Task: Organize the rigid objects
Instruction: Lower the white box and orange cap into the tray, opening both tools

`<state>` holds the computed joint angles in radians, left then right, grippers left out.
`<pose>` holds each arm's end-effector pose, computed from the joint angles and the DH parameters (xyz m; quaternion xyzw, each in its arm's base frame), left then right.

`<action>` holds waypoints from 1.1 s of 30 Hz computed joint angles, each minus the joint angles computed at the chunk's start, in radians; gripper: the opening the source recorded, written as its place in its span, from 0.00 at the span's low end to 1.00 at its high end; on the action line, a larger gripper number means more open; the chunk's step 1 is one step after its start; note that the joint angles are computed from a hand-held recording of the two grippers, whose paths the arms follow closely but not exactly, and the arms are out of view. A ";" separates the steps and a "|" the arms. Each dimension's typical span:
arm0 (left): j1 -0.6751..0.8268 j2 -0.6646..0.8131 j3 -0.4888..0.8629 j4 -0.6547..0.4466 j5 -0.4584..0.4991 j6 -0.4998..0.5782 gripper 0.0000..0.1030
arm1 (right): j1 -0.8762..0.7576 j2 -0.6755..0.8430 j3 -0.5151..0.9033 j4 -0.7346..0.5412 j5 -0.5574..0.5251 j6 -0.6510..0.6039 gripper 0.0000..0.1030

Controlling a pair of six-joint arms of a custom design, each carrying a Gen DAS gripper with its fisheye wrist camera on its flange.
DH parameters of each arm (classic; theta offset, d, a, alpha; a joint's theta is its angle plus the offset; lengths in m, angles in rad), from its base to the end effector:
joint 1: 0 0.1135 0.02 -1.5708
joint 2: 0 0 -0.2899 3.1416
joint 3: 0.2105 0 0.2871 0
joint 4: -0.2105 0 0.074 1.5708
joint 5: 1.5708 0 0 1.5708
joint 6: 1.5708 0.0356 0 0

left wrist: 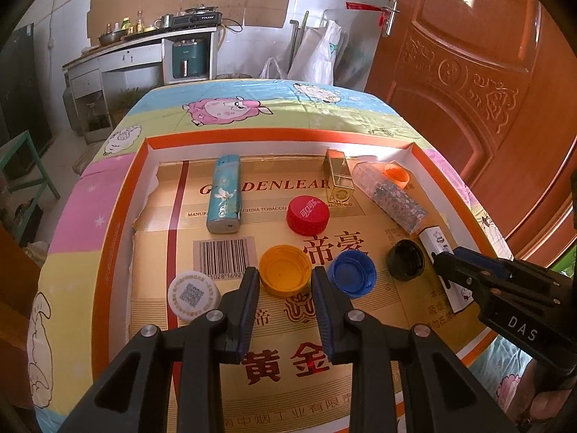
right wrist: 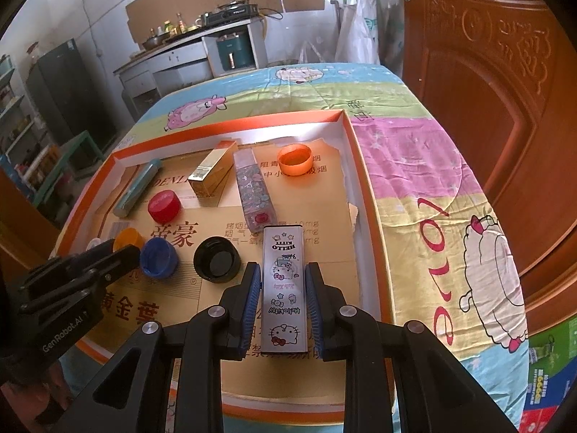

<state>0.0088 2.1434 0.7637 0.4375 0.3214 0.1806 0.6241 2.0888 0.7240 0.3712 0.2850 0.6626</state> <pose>0.3528 -0.0081 0.0057 0.1298 0.9311 -0.1226 0.3182 0.2807 0.1898 0.0122 0.0587 0.9480 0.0601 0.3071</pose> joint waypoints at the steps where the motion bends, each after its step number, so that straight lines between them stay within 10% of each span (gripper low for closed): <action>1: 0.000 0.000 0.000 0.001 0.000 0.000 0.29 | 0.000 0.001 0.001 0.000 0.001 0.000 0.26; 33: 0.020 -0.096 -0.089 0.052 0.035 -0.003 0.40 | 0.050 -0.090 -0.064 0.017 0.080 0.027 0.33</action>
<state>0.0289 2.0472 0.6750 0.4893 0.3562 0.1775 0.6743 1.9989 0.6595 0.3886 0.3648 0.6893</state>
